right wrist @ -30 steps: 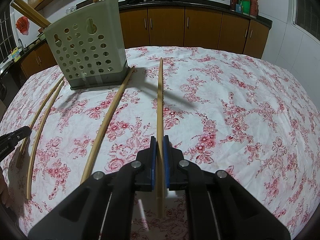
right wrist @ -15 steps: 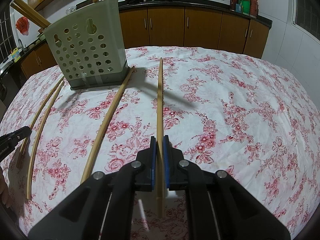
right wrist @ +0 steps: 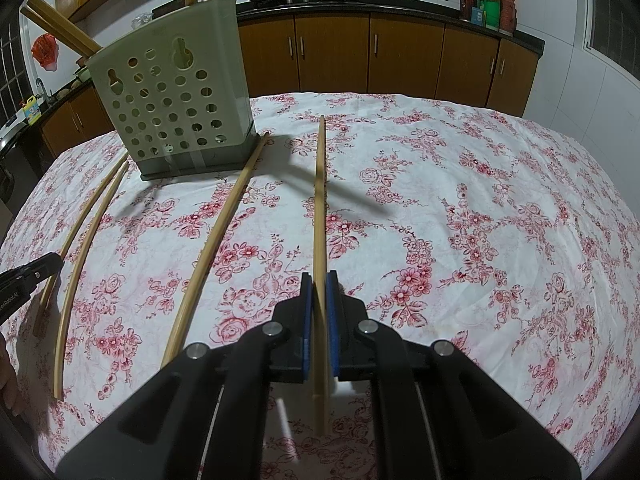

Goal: Organize utensils
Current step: 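Lift both chopsticks upright and carry them over the green holder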

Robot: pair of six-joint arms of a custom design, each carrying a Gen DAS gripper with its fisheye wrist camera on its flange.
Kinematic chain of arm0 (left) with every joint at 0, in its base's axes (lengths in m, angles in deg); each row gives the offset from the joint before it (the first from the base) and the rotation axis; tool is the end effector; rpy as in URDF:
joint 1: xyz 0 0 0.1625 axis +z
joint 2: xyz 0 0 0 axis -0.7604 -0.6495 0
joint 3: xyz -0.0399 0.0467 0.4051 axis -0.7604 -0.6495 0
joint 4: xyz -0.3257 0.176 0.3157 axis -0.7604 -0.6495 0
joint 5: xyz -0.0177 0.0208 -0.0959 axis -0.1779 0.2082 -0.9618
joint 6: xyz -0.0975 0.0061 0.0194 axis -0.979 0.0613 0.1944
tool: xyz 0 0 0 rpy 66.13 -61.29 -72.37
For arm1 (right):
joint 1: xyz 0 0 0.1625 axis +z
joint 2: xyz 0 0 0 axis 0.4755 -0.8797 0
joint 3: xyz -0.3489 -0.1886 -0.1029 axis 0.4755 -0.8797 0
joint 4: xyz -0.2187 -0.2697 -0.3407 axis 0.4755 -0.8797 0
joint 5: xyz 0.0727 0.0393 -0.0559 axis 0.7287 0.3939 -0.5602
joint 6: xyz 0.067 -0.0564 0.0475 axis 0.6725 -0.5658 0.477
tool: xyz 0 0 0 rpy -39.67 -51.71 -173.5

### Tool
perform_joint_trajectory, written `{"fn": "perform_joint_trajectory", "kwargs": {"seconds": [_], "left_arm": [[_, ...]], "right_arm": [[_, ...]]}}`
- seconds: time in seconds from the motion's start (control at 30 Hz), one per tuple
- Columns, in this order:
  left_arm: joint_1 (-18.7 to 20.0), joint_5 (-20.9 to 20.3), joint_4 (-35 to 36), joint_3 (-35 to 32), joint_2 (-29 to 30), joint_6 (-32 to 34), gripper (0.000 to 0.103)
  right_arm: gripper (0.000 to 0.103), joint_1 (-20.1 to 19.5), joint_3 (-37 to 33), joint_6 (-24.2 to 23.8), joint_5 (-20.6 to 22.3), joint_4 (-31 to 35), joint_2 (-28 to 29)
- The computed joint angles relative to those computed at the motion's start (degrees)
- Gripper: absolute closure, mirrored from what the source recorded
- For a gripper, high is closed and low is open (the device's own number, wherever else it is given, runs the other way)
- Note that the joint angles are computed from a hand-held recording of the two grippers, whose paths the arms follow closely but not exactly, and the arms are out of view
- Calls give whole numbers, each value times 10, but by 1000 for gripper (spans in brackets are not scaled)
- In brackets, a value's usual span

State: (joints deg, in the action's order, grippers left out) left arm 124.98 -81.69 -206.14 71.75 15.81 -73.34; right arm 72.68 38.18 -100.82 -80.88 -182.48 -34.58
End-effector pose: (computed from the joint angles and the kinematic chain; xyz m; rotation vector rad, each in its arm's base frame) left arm 0.0531 -0.6461 0.2315 -0.1390 2.1552 -0.9809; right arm 0.2446 -0.7836 -0.0781 0.8169 -2.3912 0.6117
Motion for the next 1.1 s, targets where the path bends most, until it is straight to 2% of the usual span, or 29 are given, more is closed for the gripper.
{"fn": "perform_joint_trajectory", "kwargs": {"seconds": [0.47, 0.57, 0.83, 1.1], "left_arm": [[-11, 25, -1, 21, -8, 11, 95], [-13, 29, -2, 21, -8, 22, 96], [-51, 16, -136, 33, -37, 110, 96], [-82, 5, -236, 16, -50, 173, 96]], "right_arm": [[95, -5, 22, 6, 15, 0, -16], [95, -4, 32, -1, 22, -18, -25], [95, 7, 75, -13, 98, -118, -76], [95, 15, 80, -10, 137, -168, -97]]}}
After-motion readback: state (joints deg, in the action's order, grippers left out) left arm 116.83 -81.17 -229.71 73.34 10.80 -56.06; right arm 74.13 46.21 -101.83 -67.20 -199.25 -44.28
